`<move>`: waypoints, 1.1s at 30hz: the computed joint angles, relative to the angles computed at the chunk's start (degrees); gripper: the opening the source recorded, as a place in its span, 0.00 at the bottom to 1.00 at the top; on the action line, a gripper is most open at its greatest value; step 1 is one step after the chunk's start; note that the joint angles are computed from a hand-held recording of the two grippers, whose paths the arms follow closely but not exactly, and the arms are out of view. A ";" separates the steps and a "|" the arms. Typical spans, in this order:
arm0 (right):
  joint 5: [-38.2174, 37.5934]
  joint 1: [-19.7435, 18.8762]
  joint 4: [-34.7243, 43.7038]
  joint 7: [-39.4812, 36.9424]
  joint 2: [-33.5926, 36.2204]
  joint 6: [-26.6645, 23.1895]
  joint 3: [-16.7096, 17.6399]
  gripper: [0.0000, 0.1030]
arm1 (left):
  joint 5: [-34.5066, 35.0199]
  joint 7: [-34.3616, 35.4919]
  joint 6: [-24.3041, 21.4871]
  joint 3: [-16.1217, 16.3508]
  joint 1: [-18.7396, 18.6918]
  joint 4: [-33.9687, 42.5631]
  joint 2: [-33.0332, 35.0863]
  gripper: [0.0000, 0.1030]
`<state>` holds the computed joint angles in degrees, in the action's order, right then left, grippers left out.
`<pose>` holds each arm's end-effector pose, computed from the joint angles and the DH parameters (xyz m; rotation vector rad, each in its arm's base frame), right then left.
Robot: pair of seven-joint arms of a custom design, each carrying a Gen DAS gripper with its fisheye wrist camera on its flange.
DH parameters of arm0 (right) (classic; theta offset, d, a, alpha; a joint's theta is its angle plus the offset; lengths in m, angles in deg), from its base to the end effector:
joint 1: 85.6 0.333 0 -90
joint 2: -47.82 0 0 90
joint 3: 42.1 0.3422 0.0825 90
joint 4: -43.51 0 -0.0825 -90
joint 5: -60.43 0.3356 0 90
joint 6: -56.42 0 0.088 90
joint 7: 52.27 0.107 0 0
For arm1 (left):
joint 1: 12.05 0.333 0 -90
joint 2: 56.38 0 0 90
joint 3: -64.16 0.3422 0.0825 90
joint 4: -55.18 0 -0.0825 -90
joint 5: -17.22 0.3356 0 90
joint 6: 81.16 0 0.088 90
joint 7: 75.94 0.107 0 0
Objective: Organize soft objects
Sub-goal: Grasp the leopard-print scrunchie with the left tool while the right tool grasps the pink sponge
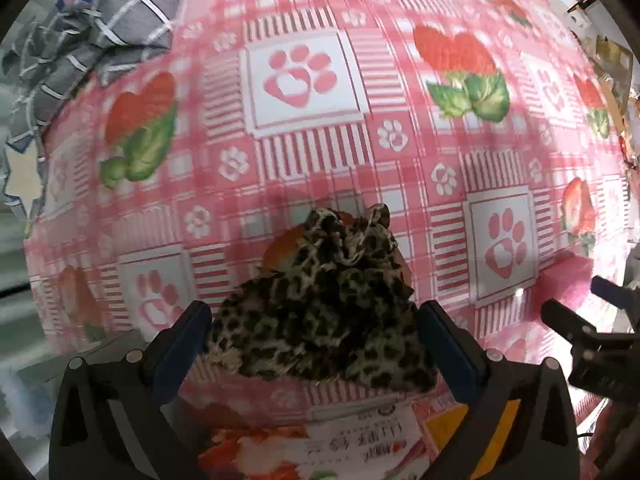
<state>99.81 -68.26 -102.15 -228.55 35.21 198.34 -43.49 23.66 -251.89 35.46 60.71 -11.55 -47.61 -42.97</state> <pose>0.3951 0.1105 0.4234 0.4525 2.9544 0.7364 0.5857 -0.0210 0.4667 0.2666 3.1201 0.1360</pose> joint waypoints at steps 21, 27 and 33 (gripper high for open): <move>6.45 -1.24 2.61 -8.34 5.00 -1.39 1.09 1.00 | 6.17 -9.80 2.54 1.03 -2.41 -1.41 3.49 1.00; -0.23 -2.25 4.24 -4.12 3.25 -4.58 1.44 0.68 | 3.35 -4.99 2.08 0.22 -0.95 -2.23 1.94 0.68; -4.46 -2.33 2.99 0.32 -0.76 -4.89 1.31 0.68 | 0.49 -2.31 -0.38 0.01 -0.26 0.11 1.04 0.30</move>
<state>95.35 -70.60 -99.16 -228.23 34.45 193.45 -42.18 24.15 -254.19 35.08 60.71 -11.81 -47.50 -41.93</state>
